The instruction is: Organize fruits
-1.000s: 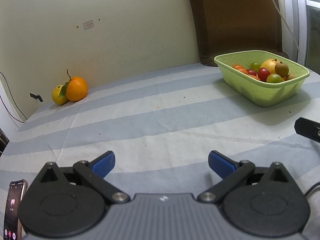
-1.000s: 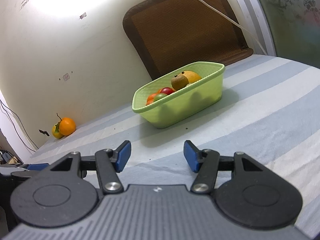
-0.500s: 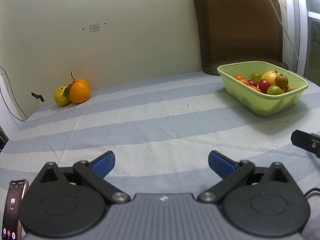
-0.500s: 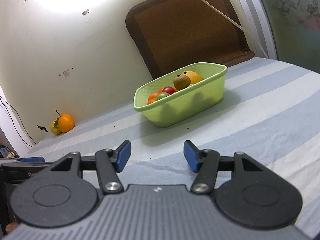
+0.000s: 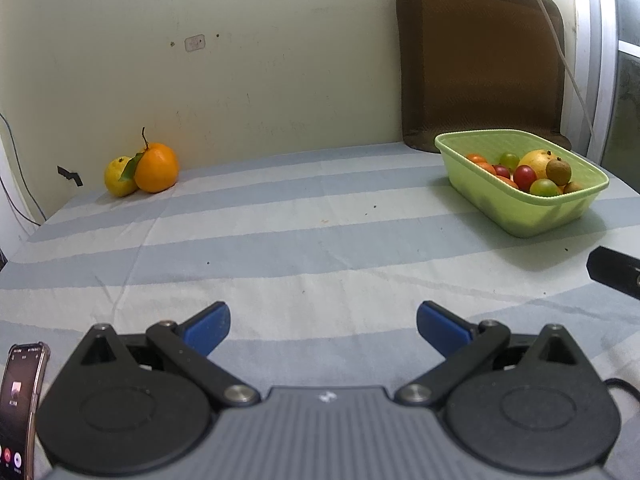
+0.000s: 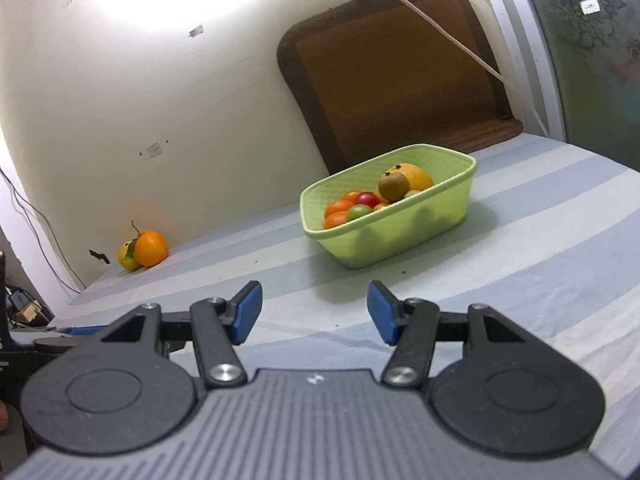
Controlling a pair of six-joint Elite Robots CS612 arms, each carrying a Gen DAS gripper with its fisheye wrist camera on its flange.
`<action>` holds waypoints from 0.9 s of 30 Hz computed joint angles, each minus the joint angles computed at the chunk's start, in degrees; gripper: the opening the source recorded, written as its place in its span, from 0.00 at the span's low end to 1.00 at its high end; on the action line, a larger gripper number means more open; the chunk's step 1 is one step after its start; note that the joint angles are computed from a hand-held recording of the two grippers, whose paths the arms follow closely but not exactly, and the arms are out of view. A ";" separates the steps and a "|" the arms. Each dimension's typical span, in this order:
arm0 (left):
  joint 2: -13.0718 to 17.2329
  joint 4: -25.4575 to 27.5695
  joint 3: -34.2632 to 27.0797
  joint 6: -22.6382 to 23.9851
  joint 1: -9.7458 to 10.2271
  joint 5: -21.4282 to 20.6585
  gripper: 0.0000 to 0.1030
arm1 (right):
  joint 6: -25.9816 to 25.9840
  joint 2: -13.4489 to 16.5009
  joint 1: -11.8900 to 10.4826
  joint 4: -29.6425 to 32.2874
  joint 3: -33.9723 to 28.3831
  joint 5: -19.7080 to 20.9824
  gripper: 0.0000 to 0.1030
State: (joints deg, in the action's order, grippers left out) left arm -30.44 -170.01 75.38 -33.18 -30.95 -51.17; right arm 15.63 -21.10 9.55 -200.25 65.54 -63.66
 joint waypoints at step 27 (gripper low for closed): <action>-0.44 0.14 0.27 -1.24 0.20 -3.81 1.00 | -0.61 -0.56 0.30 -0.80 0.85 0.31 0.59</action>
